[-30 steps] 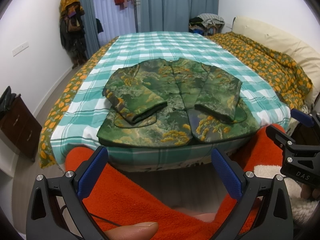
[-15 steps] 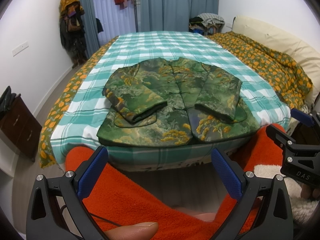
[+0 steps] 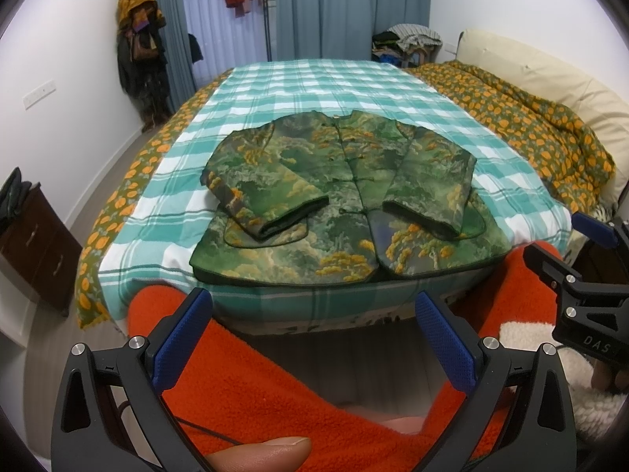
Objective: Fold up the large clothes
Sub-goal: 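Grasp the folded jacket sleeve with the right gripper and lift it outward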
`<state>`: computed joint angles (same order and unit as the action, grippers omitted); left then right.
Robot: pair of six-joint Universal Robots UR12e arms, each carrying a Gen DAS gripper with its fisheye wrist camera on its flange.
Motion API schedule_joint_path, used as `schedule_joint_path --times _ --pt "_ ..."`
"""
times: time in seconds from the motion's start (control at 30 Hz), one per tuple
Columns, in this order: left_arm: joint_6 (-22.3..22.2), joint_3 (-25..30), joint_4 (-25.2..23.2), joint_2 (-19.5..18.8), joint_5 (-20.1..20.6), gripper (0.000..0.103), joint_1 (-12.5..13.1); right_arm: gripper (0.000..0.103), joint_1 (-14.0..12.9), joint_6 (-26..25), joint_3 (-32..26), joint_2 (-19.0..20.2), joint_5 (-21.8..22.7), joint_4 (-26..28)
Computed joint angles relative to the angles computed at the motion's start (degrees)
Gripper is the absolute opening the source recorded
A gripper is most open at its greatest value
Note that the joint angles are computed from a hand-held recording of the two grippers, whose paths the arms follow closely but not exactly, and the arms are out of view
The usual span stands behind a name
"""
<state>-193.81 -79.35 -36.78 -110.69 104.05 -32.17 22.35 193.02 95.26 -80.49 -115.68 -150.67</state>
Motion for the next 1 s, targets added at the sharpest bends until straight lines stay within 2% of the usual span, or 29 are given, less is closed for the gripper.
schedule_joint_path --times 0.27,0.37,0.43,0.53,0.63,0.7,0.77,0.87,0.93,1.0 --pt "-0.01 0.21 -0.19 -0.08 0.03 0.103 -0.02 0.093 0.56 -2.11 1.00 0.03 0.99 -1.93" --pt "0.28 -0.11 0.48 -0.03 0.55 0.103 -0.05 0.093 -0.36 -2.36 1.62 -0.62 4.51 -3.13" --pt "1.25 -0.77 1.77 0.07 2.42 0.103 -0.29 0.093 -1.42 -2.38 1.57 -1.01 6.71 -3.52" --pt "2.30 -1.36 3.55 0.16 5.17 0.103 -0.41 0.093 -2.39 -5.13 0.85 -1.08 4.29 -3.42" --pt "1.82 -1.75 5.08 0.56 4.38 0.103 0.21 0.093 -3.30 -7.54 0.20 -1.00 2.15 -5.02" --pt "3.26 -3.04 8.82 1.29 1.15 0.103 1.08 0.093 -3.84 -8.45 0.34 -1.12 1.21 -8.33" --pt "4.75 -3.35 12.07 1.34 0.23 0.103 1.52 0.093 -4.48 -10.06 1.43 -1.51 2.28 -14.88" --pt "7.39 -3.23 16.50 0.91 4.31 0.103 1.29 0.093 -4.42 -14.31 1.38 -0.65 0.86 -21.55" --pt "7.93 -2.44 17.32 0.53 5.56 0.103 1.38 0.103 -4.59 -17.08 0.68 0.17 1.15 -22.10" --pt "7.93 -1.89 16.81 0.47 5.05 0.103 1.78 0.103 -4.88 -19.31 0.11 1.13 2.34 -22.42"
